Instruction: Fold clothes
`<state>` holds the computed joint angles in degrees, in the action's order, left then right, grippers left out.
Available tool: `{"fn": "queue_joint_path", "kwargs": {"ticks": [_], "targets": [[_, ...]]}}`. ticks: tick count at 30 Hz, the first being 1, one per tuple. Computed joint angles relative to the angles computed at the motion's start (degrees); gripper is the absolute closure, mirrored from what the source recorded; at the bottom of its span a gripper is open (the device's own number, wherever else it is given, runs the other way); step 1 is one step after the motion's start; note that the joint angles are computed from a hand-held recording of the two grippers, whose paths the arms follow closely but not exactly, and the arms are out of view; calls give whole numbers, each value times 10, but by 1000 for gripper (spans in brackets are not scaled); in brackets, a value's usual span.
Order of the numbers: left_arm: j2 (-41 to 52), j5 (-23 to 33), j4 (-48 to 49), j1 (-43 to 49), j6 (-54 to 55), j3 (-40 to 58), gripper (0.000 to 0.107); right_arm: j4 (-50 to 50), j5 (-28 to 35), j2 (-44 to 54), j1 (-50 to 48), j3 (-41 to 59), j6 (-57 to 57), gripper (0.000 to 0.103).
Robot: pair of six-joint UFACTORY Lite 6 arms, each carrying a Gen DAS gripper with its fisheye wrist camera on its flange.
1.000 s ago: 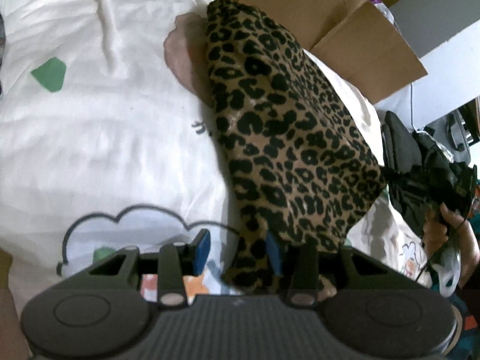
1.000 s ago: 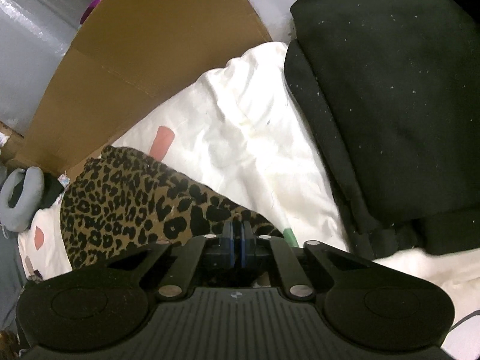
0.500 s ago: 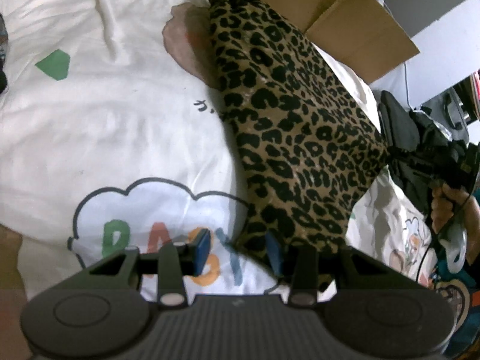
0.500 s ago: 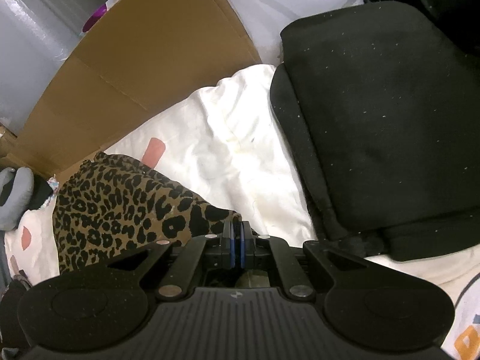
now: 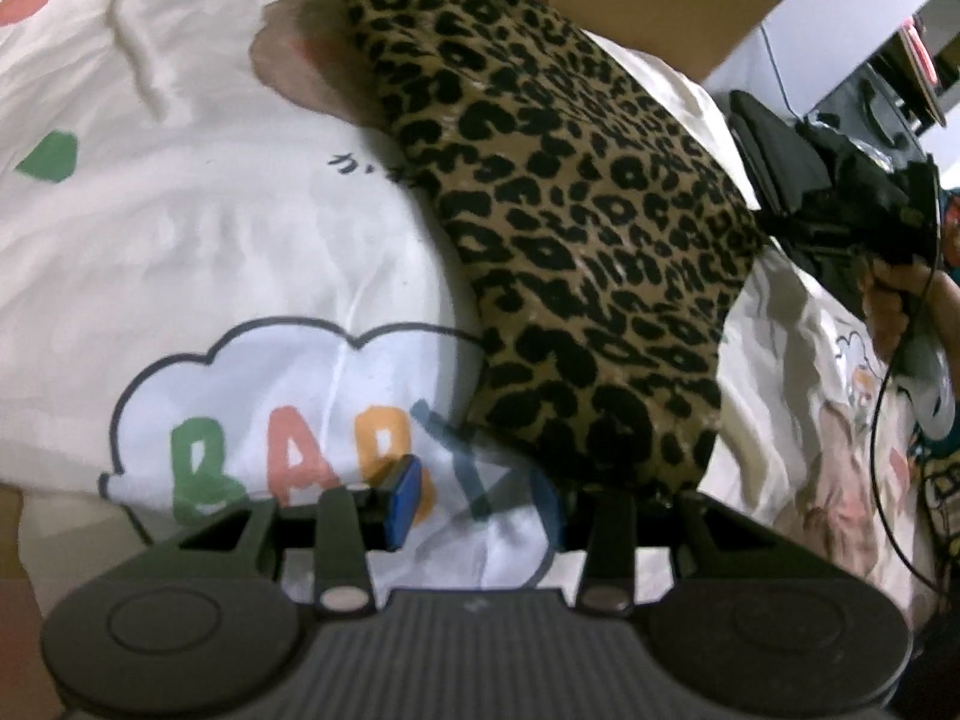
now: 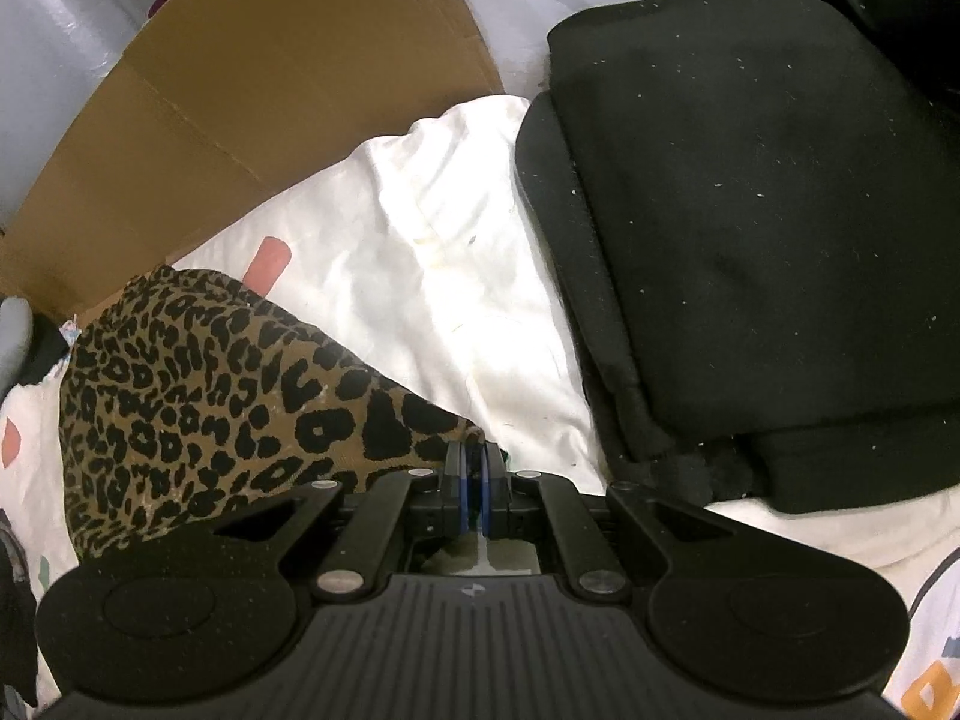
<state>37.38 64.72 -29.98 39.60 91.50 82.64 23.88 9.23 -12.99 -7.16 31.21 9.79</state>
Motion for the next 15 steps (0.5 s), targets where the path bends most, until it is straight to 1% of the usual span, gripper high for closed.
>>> {"fn": "queue_joint_path", "kwargs": {"ticks": [2, 6, 9, 11, 13, 15], "targets": [[6, 4, -10, -1, -3, 6, 64, 17, 1, -1, -4, -1, -19, 100], [16, 19, -28, 3, 5, 22, 65, 5, 0, 3, -3, 1, -8, 100], [42, 65, -55, 17, -14, 64, 65, 11, -1, 4, -2, 1, -14, 100], [57, 84, -72, 23, -26, 86, 65, 24, -2, 6, -3, 1, -28, 100], [64, 87, -82, 22, -34, 92, 65, 38, -2, 8, -4, 2, -40, 100], [65, 79, -78, 16, -29, 82, 65, 44, -2, 9, -5, 2, -47, 100]]}}
